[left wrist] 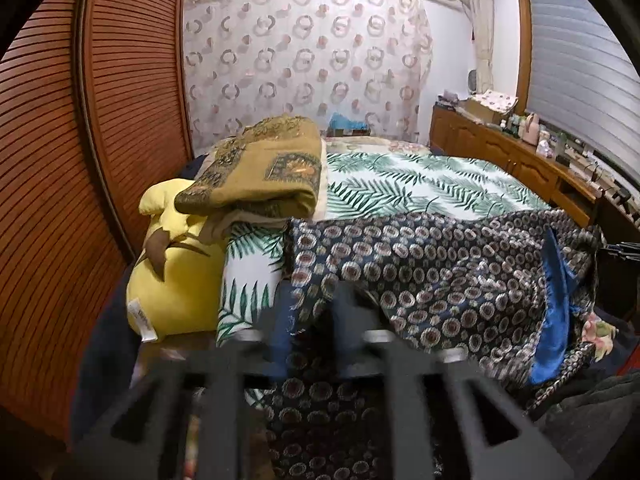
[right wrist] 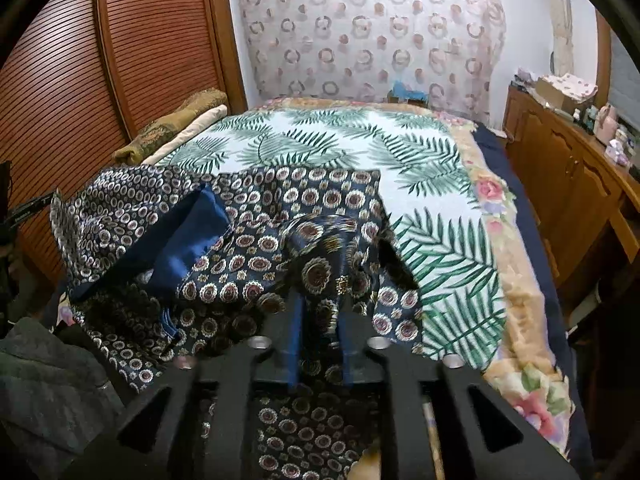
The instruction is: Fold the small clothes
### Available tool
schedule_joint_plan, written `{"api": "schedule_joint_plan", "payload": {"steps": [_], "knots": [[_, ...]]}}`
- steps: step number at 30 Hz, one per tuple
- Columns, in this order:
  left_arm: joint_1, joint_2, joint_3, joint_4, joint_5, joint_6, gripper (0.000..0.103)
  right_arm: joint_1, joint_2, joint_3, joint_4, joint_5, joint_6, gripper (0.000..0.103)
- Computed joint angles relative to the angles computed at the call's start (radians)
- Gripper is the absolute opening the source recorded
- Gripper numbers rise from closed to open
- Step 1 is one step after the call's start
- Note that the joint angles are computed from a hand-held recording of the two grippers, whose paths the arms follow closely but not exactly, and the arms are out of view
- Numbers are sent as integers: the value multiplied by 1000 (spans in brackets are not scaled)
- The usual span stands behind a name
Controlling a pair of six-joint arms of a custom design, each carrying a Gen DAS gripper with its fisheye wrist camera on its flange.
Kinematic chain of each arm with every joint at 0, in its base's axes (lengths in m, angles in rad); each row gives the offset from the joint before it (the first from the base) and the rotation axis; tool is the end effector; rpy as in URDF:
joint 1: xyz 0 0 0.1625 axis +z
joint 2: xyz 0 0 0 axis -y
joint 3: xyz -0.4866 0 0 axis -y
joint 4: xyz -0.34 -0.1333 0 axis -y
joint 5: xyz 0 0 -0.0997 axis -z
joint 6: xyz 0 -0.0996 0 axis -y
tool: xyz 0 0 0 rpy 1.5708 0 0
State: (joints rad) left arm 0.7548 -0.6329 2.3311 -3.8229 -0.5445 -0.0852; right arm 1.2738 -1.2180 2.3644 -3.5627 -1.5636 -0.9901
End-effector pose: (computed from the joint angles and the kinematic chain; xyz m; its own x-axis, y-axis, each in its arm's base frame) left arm -0.1862 -0.4751 0.1216 -0.7329 0.0192 -0.6801 0.5592 0.5865 -0.5860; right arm -0.0032 -0.4684 0.3178 -0.6877 -0.3726 0.6230 -0.6943 0.5884 -0.4145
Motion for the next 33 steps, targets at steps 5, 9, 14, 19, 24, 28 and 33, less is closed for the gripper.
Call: {"api": "schedule_joint_plan", "payload": {"steps": [5,9,14,19,24,28,33], "knots": [[21,0,-63,38,-20,44,59,0,-11,-16,6,32,5,49],[46,0,-119,64,-66,93,80,16,3,-44,4,36,6,49],[82,11,-182,105,-104,118,81,35,39,-86,4,56,30,52],[123,12,-254,188,-91,100,81,67,100,-145,-7,6,40,66],[151,1,-308,264,-85,102,81,95,152,-220,18,-70,39,67],[183,-13,-351,329,-111,77,81,120,189,-292,56,-129,58,67],[223,-15,-397,477,-148,13,81,128,229,-382,136,-173,107,67]]}}
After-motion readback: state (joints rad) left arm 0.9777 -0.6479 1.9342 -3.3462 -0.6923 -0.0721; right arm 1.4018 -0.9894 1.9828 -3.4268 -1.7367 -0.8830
